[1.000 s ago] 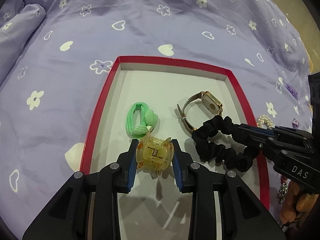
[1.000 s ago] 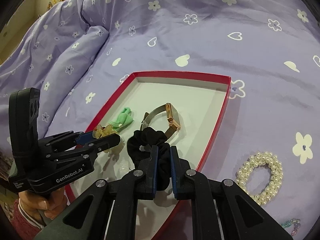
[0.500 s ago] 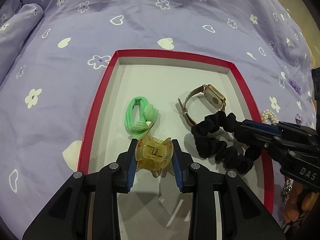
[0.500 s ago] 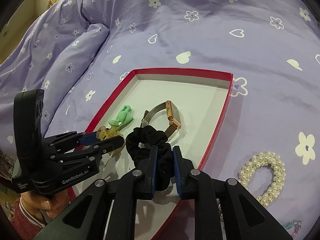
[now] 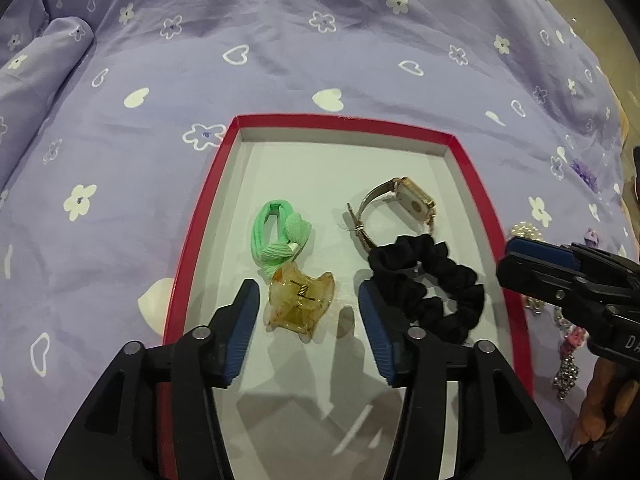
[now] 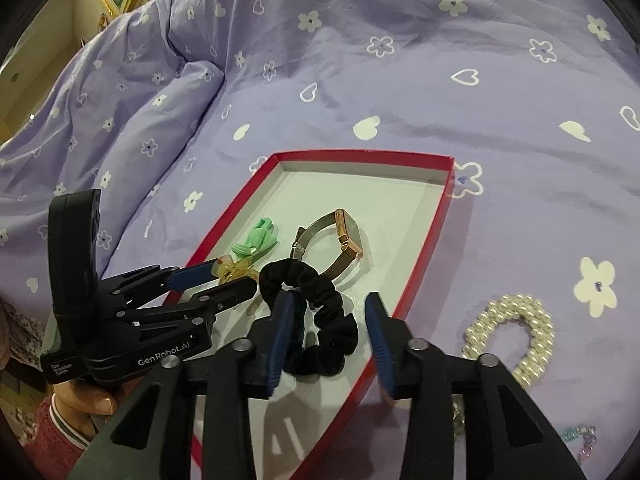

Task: Organize jewelry
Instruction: 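Carry the claw clip and scrunchie into the tray and open both tools, then grasp the beaded bracelet with the left tool while the right tool grasps the purple bow tie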

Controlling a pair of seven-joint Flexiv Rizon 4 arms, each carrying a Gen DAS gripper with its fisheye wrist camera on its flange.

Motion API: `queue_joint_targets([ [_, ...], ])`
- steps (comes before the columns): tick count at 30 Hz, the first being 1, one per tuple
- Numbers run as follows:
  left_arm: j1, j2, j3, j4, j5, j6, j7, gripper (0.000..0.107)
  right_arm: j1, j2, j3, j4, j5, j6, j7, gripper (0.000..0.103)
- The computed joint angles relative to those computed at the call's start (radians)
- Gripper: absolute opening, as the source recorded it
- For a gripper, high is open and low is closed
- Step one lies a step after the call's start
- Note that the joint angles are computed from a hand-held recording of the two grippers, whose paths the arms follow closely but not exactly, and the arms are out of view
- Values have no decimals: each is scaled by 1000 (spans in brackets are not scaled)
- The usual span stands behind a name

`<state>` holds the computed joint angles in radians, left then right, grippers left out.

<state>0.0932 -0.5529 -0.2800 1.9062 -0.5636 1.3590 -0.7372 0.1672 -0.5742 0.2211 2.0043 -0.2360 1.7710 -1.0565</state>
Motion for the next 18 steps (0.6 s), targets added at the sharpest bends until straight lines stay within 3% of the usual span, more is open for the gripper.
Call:
queue_joint_targets([
  [4, 42, 41, -64, 55, -55, 34, 38, 60, -4, 46, -8, 68, 22, 52, 4, 41],
  [9, 87, 101, -156, 135, -160, 79, 117, 62, 53, 126, -85, 186, 84, 136, 14, 45],
  [18, 62, 205, -237, 221, -405, 91, 291, 62, 135, 250, -193, 363, 239, 223, -23, 45],
])
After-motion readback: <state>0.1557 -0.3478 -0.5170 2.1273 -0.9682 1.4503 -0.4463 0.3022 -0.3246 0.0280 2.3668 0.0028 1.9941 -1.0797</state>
